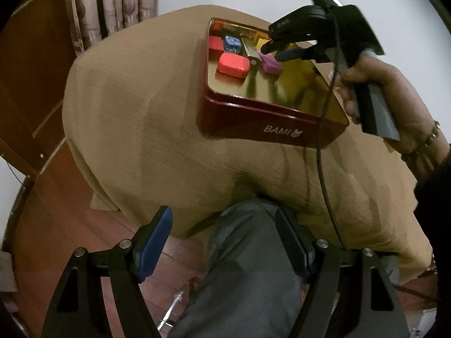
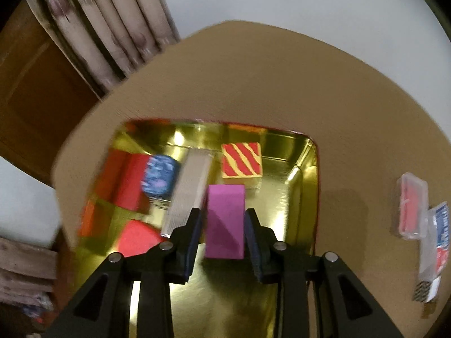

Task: Organize rigid objects
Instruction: 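Open the right gripper to release the pink block and withdraw, then reach the left gripper to the white striped cube and grasp it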

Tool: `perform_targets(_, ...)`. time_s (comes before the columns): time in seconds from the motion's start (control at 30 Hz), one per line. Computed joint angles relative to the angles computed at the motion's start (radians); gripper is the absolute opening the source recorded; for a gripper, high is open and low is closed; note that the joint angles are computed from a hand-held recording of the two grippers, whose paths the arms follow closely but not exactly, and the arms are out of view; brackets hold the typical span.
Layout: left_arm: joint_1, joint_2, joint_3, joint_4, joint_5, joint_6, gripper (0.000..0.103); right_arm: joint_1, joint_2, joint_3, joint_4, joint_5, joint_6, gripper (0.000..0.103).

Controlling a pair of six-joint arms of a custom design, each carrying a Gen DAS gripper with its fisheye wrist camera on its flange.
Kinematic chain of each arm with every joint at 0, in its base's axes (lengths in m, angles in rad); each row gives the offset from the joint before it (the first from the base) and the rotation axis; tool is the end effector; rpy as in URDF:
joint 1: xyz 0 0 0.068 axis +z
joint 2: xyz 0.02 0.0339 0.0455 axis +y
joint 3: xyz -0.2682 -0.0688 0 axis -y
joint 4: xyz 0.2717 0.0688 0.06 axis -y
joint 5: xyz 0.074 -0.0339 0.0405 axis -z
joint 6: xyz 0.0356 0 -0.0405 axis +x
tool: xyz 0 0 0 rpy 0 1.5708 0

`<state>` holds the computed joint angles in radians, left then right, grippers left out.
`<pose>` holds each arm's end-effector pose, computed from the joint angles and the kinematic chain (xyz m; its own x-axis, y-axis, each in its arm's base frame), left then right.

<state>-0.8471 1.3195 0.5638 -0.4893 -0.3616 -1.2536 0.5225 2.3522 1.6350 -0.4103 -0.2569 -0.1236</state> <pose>0.1594 -0.1614 0.1290 -0.7904 -0.4476 -0.4183 -0.4008 0.8942 -0.1996 0.4284 0.2572 0.0726 -0.7057 -0.5440 -0.4539 -0.6692 0.7222 0.1749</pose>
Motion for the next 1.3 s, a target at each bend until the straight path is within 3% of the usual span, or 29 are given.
perform_targets(0.17,-0.042,0.036,0.04,-0.035,-0.039,-0.006,0.071,-0.113,-0.229,-0.334,0.288,-0.153,0.026,0.035)
perform_targets(0.33,-0.083,0.08,0.083,-0.046,-0.059,0.02,0.071,-0.316,-0.405,-0.663,0.551,-0.168,-0.05,0.038)
perform_targets(0.43,-0.123,0.113,0.12,-0.032,-0.076,0.059,0.071,-0.503,-0.412,-0.76,0.644,-0.153,-0.157,0.04)
perform_targets(0.53,-0.163,0.163,0.178,-0.013,-0.089,0.127,0.071,-0.662,-0.316,-0.725,0.672,-0.047,-0.278,0.04)
perform_targets(0.63,-0.176,0.22,0.26,0.01,-0.085,0.222,0.071,-0.788,-0.232,-0.661,0.678,-0.025,-0.327,0.04)
perform_targets(0.9,-0.056,0.436,0.575,0.092,0.105,0.433,0.071,-0.92,-0.12,-0.491,0.555,-0.161,-0.297,0.04)
perform_targets(1.0,-0.006,0.576,0.763,0.051,0.126,0.46,0.071,-0.925,-0.092,-0.446,0.503,-0.194,-0.293,0.041)
perform_targets(1.03,0.007,0.613,0.811,0.051,0.135,0.473,0.071,-0.924,-0.097,-0.474,0.526,-0.206,-0.288,0.046)
perform_targets(1.3,0.105,1.057,1.441,-0.192,0.205,0.444,0.071,-0.991,-0.071,-0.429,0.476,-0.377,-0.278,0.051)
